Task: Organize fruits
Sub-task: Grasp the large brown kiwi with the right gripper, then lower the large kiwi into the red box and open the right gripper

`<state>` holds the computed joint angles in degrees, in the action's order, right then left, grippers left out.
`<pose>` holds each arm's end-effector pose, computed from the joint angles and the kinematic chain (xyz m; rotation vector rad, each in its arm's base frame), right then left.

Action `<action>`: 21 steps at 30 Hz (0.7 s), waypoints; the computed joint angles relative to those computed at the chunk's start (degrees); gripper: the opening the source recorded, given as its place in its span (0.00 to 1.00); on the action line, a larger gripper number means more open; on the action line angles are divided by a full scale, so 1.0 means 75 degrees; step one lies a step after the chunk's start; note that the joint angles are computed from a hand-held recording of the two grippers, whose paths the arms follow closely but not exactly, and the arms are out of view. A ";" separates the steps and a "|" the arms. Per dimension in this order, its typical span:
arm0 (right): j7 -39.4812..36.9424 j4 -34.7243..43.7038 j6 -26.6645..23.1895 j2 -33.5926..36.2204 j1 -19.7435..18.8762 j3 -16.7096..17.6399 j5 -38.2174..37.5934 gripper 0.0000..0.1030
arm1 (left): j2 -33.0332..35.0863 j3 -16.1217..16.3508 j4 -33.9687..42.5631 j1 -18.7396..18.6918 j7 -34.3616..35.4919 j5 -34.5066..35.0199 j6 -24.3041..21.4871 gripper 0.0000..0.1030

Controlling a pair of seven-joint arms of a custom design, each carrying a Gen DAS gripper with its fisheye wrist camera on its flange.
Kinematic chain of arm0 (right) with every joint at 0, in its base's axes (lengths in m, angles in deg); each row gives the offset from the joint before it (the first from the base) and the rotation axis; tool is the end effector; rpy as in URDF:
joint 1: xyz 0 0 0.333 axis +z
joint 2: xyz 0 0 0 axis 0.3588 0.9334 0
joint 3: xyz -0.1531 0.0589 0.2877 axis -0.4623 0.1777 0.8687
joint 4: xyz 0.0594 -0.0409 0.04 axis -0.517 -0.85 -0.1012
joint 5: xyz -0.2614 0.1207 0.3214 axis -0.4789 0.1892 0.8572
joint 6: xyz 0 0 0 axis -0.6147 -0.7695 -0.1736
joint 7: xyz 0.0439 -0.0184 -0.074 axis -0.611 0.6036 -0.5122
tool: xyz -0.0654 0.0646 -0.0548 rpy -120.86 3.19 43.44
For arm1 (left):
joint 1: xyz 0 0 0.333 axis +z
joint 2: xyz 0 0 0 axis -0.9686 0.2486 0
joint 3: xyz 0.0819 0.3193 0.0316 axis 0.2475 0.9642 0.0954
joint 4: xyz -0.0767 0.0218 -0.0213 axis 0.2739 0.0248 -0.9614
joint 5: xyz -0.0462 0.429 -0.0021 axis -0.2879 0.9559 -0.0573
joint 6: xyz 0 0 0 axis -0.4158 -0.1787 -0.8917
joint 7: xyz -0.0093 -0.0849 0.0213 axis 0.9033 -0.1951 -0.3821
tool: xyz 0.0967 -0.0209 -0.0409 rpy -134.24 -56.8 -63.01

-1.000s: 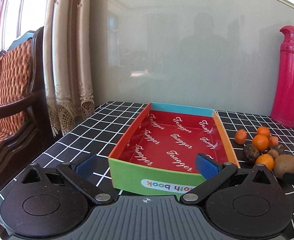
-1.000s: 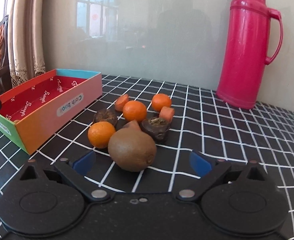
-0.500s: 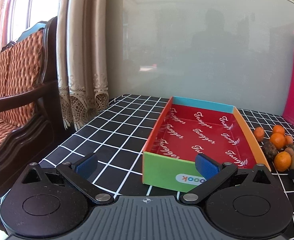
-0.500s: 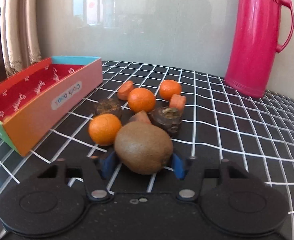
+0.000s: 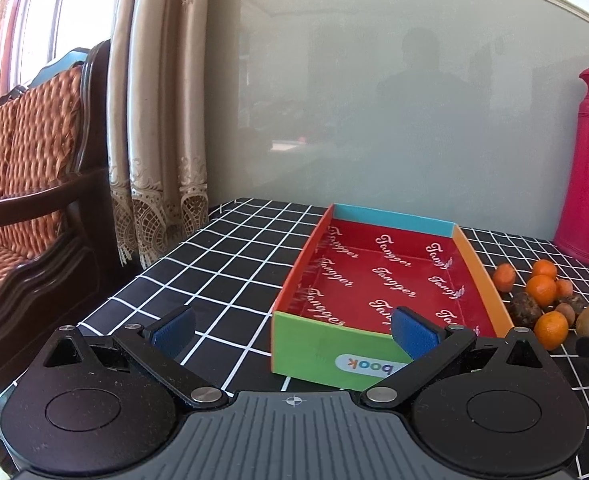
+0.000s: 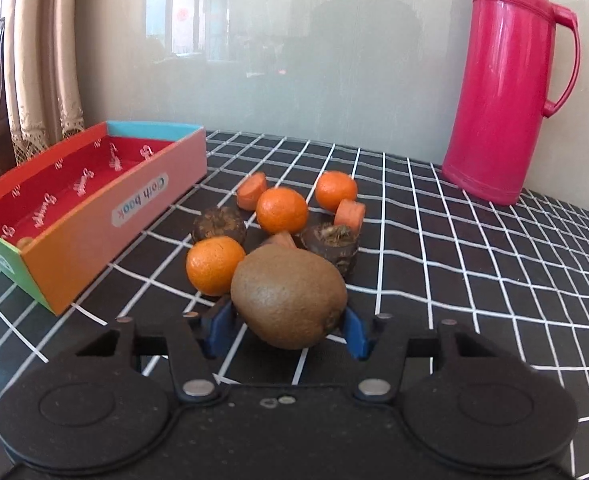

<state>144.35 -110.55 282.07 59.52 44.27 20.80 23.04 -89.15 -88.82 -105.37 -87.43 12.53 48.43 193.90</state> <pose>0.6237 0.3438 0.3231 -1.9835 1.0778 -0.6095 0.4814 -0.2004 0.3476 -1.8058 0.9656 -0.6273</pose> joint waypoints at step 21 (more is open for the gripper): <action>0.1103 0.0185 0.1009 0.0345 -0.0936 0.1745 -0.2333 0.53 | -0.0674 -0.0053 -0.0769 0.0129 0.0269 -0.0178 0.0017 1.00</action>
